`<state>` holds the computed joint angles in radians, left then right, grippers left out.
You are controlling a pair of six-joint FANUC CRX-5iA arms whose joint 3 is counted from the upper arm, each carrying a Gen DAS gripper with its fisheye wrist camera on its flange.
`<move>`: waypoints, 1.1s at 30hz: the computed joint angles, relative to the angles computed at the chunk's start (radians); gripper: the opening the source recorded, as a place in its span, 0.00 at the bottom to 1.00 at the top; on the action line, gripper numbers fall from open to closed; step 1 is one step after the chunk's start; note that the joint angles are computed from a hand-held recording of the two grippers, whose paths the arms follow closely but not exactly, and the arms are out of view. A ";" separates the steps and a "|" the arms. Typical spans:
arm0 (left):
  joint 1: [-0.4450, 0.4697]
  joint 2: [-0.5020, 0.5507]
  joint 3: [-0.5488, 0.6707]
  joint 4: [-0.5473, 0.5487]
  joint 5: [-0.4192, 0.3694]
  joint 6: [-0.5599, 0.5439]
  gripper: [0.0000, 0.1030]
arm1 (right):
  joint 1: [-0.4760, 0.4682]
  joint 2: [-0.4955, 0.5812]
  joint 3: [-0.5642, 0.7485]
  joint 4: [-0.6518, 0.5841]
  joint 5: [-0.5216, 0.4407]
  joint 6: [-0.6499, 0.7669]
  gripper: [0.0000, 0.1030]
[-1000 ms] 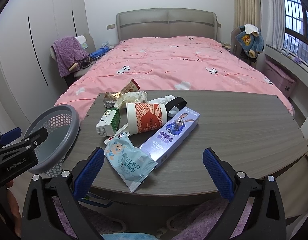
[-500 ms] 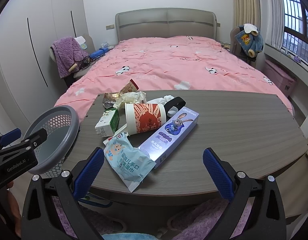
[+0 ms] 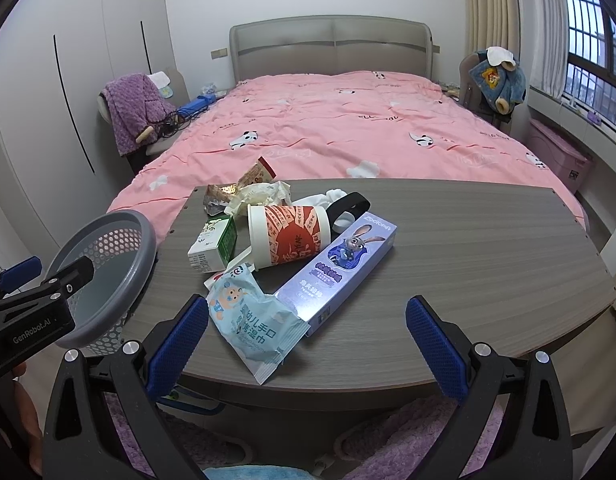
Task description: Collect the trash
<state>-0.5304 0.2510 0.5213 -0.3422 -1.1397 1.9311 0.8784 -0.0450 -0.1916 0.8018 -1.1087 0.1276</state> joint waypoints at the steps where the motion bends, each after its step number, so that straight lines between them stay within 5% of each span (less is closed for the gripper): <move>1: -0.001 0.000 -0.001 0.000 0.001 0.001 0.83 | 0.000 0.000 0.000 0.000 0.000 0.000 0.94; 33: 0.013 0.043 0.006 0.055 -0.003 -0.021 0.83 | -0.054 -0.029 -0.061 -0.104 0.046 0.017 0.94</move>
<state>-0.5175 0.2936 0.5274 -0.2869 -1.1426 1.9099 0.8247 -0.0738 -0.2529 0.6978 -1.0631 0.1446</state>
